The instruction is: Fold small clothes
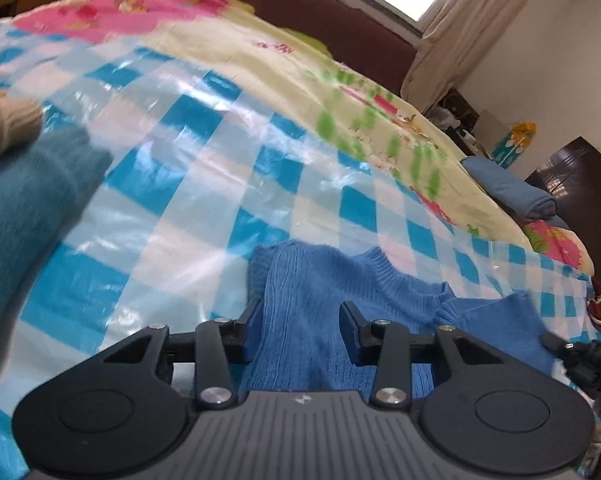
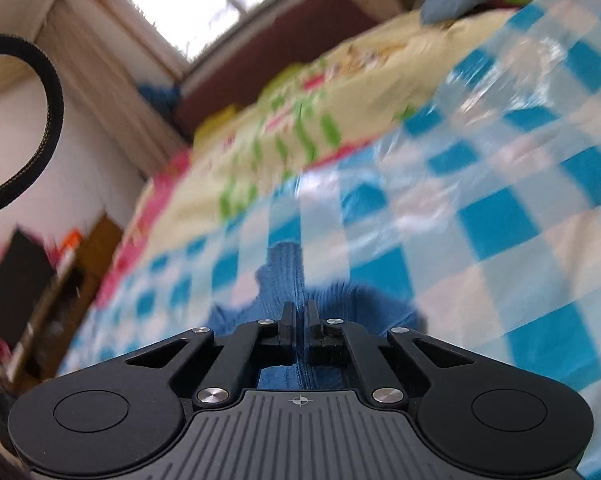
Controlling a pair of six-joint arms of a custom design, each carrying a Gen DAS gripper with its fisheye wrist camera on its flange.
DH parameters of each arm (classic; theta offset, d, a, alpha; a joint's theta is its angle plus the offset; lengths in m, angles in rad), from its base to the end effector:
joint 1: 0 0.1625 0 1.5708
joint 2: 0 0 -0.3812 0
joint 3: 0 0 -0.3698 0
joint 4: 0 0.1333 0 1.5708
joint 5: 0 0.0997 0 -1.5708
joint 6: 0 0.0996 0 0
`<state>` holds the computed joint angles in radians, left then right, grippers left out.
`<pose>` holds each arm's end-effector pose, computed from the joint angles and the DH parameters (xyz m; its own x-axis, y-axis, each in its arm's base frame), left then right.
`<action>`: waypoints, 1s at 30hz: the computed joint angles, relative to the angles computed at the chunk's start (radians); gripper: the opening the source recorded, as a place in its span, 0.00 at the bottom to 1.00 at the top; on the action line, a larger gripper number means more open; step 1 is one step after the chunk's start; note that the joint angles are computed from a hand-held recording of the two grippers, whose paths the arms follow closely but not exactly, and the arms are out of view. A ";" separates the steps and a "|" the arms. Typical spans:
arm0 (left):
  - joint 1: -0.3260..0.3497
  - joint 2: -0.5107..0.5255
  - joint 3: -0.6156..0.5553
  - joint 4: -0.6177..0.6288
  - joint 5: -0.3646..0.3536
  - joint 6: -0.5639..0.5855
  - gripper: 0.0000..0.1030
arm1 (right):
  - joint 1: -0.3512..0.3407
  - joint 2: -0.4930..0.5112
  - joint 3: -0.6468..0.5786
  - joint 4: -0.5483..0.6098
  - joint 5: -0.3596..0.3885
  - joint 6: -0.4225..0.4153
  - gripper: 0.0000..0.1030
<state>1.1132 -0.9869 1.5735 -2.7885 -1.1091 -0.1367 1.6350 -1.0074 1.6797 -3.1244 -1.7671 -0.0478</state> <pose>-0.1283 -0.6627 0.2627 -0.9593 0.0595 -0.2759 0.2281 0.7393 -0.6335 0.1542 -0.6231 0.2693 -0.9853 0.0568 0.1608 -0.0880 0.6383 -0.7648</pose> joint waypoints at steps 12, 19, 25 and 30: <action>0.033 0.005 -0.018 0.066 -0.017 -0.052 0.31 | -0.028 0.026 0.014 0.044 -0.115 0.017 0.09; 0.037 0.050 -0.099 0.170 -0.056 -0.045 0.59 | -0.026 0.038 -0.013 0.082 -0.062 0.018 0.14; 0.019 0.052 -0.119 0.172 -0.014 -0.024 0.17 | -0.027 0.039 -0.021 0.095 -0.074 0.046 0.08; -0.008 0.030 -0.093 0.046 -0.022 0.056 0.12 | -0.010 0.003 0.049 -0.061 -0.018 0.019 0.06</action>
<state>1.1052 -0.9572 1.4806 -2.7420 -1.1314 -0.0806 1.6246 -1.0046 1.7283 -3.1854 -1.7849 -0.0287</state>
